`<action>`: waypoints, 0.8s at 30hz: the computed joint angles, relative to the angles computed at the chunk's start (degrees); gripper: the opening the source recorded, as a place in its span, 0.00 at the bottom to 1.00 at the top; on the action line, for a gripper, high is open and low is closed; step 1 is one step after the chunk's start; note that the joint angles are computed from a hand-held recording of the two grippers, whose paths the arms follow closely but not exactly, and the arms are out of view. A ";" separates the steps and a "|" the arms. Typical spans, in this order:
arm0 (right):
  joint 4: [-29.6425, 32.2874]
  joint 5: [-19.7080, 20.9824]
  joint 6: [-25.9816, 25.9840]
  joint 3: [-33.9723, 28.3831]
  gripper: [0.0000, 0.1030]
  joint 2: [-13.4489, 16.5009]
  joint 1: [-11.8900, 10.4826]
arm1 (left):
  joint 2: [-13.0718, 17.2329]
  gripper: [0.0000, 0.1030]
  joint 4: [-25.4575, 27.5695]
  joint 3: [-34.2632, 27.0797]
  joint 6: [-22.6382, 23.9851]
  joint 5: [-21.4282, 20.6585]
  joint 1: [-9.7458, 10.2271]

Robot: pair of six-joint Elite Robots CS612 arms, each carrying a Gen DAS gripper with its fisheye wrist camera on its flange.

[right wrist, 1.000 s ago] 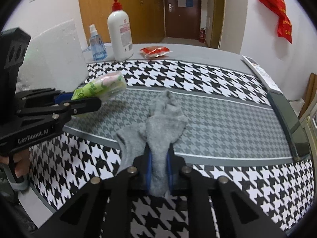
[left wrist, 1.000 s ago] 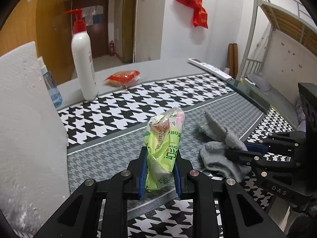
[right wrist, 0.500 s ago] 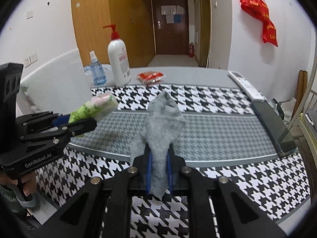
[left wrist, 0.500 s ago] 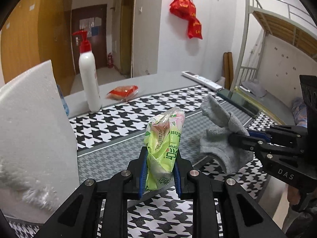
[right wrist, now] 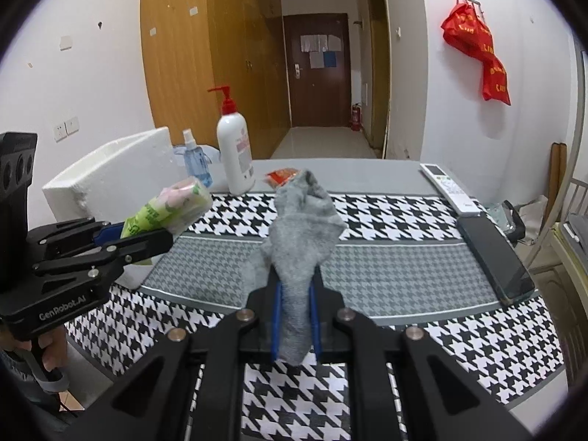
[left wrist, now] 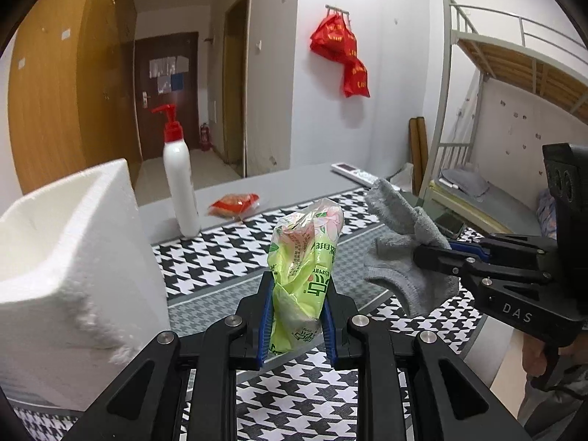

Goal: Organize soft objects
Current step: 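Carry the package and grey sock toward the white foam box with both tools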

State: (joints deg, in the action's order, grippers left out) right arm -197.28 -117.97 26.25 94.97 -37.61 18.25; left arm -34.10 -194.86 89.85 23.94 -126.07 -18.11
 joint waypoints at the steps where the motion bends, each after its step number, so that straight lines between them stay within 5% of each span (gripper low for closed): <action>1: -0.23 -0.08 -0.12 -0.03 0.16 -0.01 0.05 | 0.01 0.24 -0.26 -0.07 -0.18 -0.09 0.07; 24: -7.99 -0.35 -5.64 -1.51 0.16 -0.39 0.97 | -0.66 0.24 -12.06 -0.02 -7.90 -0.49 2.31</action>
